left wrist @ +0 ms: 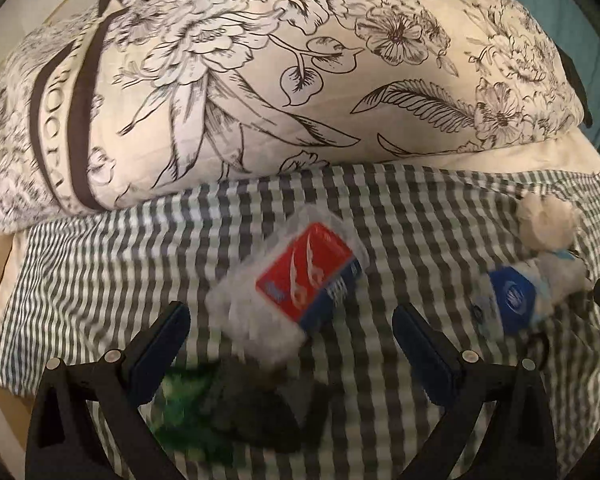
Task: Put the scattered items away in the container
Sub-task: 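Grasp the clear red-labelled container with the left gripper while the right grasps the bead bracelet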
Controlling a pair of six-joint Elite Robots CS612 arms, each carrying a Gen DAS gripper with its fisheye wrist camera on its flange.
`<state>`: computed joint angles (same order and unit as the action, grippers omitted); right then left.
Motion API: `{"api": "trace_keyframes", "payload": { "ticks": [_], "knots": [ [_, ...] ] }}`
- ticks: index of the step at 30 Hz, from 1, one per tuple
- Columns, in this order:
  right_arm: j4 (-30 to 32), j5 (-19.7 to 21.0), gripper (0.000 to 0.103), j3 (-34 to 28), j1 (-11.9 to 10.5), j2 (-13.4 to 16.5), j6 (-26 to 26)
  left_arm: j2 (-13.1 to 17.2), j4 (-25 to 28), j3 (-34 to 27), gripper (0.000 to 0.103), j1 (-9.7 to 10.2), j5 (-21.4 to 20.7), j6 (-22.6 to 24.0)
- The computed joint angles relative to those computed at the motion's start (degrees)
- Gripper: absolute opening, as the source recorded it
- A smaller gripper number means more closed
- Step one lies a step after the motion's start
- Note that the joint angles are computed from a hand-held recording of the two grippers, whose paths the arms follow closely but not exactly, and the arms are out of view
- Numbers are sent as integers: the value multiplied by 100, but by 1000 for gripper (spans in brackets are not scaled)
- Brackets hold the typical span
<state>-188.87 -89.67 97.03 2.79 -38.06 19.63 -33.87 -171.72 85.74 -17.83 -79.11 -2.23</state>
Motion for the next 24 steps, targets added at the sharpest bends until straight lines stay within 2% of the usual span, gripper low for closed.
{"api": "trace_keyframes", "payload": {
  "ticks": [4, 9, 12, 13, 14, 15, 17, 20, 21, 24],
  "knots": [
    [316, 23, 92, -286, -21, 152, -101, 221, 349, -366, 103, -4, 103, 95],
    [635, -122, 92, -560, 19, 305, -239, 466, 613, -705, 103, -53, 453, 351],
    [875, -357, 91, -691, 67, 365, -369, 482, 632, -791, 103, 13, 52, 309],
    [955, -438, 88, -730, 77, 387, -406, 485, 841, -853, 103, 29, -1, 272],
    [994, -441, 79, -746, 63, 406, -383, 487, 1002, -892, 101, 31, 26, 281],
    [1004, -273, 75, -734, 13, 413, -286, 491, 1083, -907, 93, 24, 129, 329],
    [864, -35, 74, -661, -65, 406, -53, 463, 1058, -861, 92, 45, 69, 430],
    [786, -99, 71, -573, -45, 346, -38, 390, 998, -750, 87, 55, 29, 418],
    [688, -141, 70, -520, -30, 315, -36, 345, 900, -668, 81, 46, 64, 428],
    [503, -139, 60, -367, -23, 200, -7, 229, 819, -510, 78, 55, -39, 359]
  ]
}}
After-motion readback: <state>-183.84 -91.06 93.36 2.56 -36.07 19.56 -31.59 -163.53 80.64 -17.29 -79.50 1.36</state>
